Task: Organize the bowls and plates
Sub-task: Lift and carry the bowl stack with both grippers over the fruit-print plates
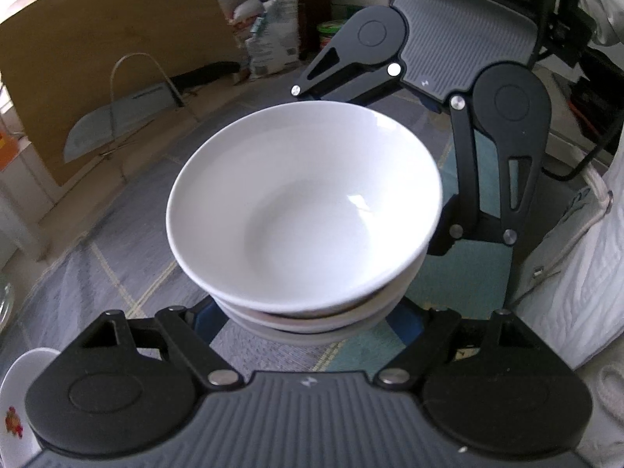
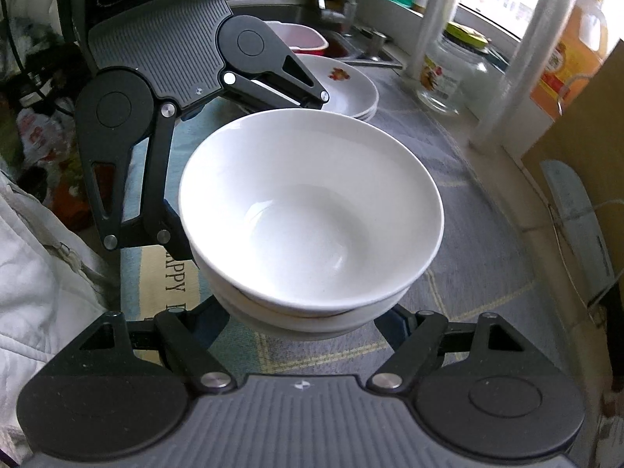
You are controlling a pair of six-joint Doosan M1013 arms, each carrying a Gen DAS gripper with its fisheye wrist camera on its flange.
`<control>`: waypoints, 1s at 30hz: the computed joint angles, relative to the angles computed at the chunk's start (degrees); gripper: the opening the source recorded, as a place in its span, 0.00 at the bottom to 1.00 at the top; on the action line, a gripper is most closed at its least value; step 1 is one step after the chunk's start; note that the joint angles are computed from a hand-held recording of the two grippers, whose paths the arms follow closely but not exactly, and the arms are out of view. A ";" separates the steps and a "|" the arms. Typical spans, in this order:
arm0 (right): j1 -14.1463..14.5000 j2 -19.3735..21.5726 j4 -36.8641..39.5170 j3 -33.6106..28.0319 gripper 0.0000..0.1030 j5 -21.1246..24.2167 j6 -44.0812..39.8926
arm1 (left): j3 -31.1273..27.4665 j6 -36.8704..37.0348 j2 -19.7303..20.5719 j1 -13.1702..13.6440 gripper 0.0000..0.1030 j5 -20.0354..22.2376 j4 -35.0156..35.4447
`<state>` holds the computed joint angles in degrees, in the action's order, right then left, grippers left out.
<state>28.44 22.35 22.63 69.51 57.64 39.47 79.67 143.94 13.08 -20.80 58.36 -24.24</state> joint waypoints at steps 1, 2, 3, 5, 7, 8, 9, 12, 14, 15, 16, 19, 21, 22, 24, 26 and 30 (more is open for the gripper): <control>-0.05 0.07 0.29 -0.18 0.81 0.23 -0.63 | 0.22 -0.69 -0.29 -0.13 0.83 -0.41 0.41; -0.12 0.18 0.55 -0.47 0.81 0.56 -1.16 | 0.43 -1.09 -0.54 -0.16 0.83 -0.73 0.57; -0.16 0.29 0.70 -0.80 0.81 0.92 -1.44 | 0.83 -1.53 -0.95 -0.12 0.83 -1.07 0.60; 0.02 0.36 0.27 -1.17 0.81 1.02 -1.60 | 1.21 -1.80 -1.34 -0.01 0.83 -1.62 0.50; 0.34 0.60 -0.51 -1.79 0.81 1.13 -1.53 | 1.29 -1.56 -1.51 0.23 0.83 -1.74 0.13; 0.41 0.70 -0.79 -2.11 0.81 1.34 -1.45 | 1.33 -1.23 -1.59 0.43 0.83 -1.74 -0.18; 0.57 0.90 -1.14 -2.56 0.81 1.48 -1.13 | 1.33 -0.66 -1.64 0.72 0.83 -1.70 -0.65; 1.28 1.41 -2.62 -3.74 0.81 1.37 0.63 | 1.29 1.20 -1.68 1.64 0.83 -1.68 -2.07; 1.84 1.67 -3.69 -4.34 0.81 1.05 1.59 | 0.97 2.87 -1.46 2.47 0.83 -1.40 -2.96; 2.25 2.13 -4.30 -5.18 0.81 1.16 2.28 | 0.85 3.72 -1.44 3.04 0.83 -1.13 -3.41; 2.54 2.43 -4.67 -5.73 0.81 1.22 2.80 | 0.77 4.27 -1.42 3.42 0.83 -0.95 -3.63; 3.64 3.75 -5.82 -8.05 0.81 1.25 4.79 | 0.33 6.65 -1.39 5.15 0.83 -0.01 -4.50; 4.44 4.76 -6.72 -9.75 0.81 1.13 5.91 | 0.03 7.95 -1.42 6.33 0.83 0.70 -4.96; 4.87 5.34 -7.24 -10.72 0.81 1.11 6.34 | -0.09 8.57 -1.43 6.90 0.83 0.90 -5.09; 5.54 6.46 -7.79 -12.64 0.81 1.38 7.06 | -0.38 9.65 -1.38 8.02 0.83 1.34 -5.25; 6.09 7.68 -8.02 -14.59 0.81 1.60 7.46 | -0.53 10.61 -1.37 9.11 0.83 1.45 -5.45; 7.09 10.70 -8.57 -19.32 0.81 2.33 7.54 | -0.42 12.11 -1.53 11.26 0.83 0.90 -5.60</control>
